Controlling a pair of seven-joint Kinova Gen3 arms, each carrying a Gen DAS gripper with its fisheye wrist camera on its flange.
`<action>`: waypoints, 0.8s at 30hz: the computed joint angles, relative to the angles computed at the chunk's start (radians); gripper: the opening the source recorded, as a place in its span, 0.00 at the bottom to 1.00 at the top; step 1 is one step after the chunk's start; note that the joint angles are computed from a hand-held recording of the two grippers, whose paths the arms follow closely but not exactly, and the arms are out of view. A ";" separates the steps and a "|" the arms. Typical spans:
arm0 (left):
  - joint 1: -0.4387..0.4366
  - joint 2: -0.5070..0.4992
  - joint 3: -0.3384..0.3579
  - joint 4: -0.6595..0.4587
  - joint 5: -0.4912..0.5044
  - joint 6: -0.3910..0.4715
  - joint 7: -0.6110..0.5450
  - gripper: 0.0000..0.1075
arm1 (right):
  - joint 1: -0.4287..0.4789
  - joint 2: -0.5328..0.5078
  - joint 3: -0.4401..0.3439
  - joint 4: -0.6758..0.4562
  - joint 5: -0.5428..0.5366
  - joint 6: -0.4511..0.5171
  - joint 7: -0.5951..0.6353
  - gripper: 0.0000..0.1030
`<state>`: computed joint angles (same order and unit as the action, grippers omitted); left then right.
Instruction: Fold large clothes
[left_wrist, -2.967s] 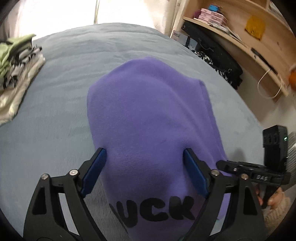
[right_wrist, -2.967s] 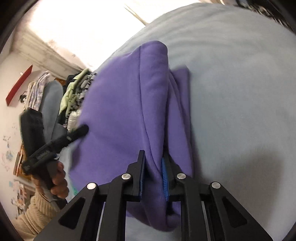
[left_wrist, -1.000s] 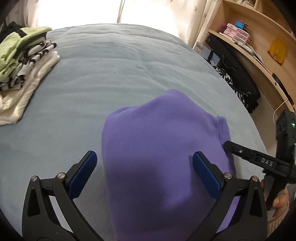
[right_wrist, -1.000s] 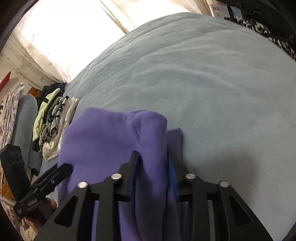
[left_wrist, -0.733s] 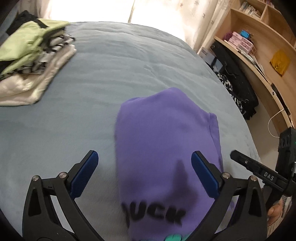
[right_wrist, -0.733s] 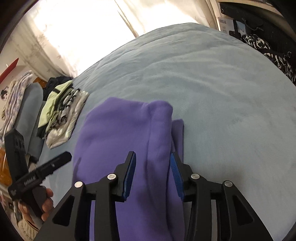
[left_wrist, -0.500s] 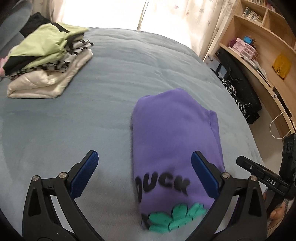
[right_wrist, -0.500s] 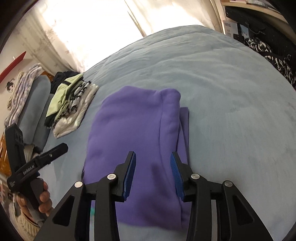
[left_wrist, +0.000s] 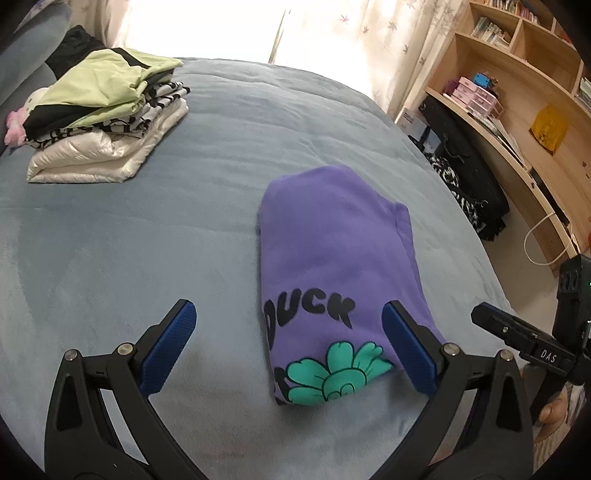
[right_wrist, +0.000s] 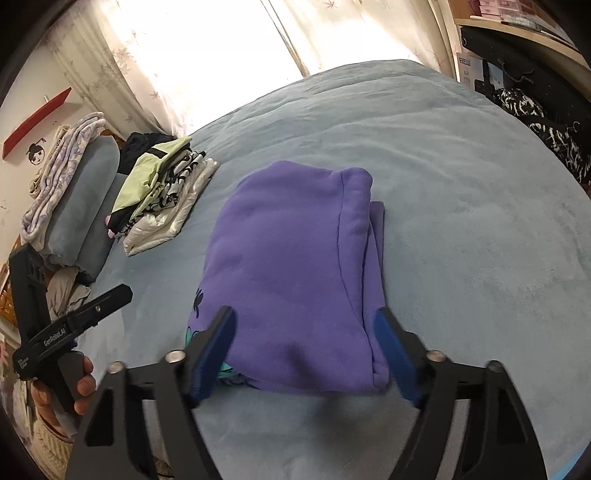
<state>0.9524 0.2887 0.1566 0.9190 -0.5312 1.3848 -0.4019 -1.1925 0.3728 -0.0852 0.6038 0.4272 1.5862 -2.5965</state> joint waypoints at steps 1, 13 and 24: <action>-0.007 0.000 0.001 0.002 0.009 -0.008 -0.004 0.93 | 0.005 0.001 -0.002 -0.004 -0.006 0.004 0.005 0.86; -0.200 -0.025 0.039 0.178 0.313 -0.294 -0.107 0.93 | 0.163 -0.022 -0.036 0.131 -0.173 -0.116 0.006 0.90; -0.348 0.004 0.056 0.333 0.571 -0.500 -0.216 0.93 | 0.347 -0.034 -0.083 0.341 -0.332 -0.340 0.036 0.90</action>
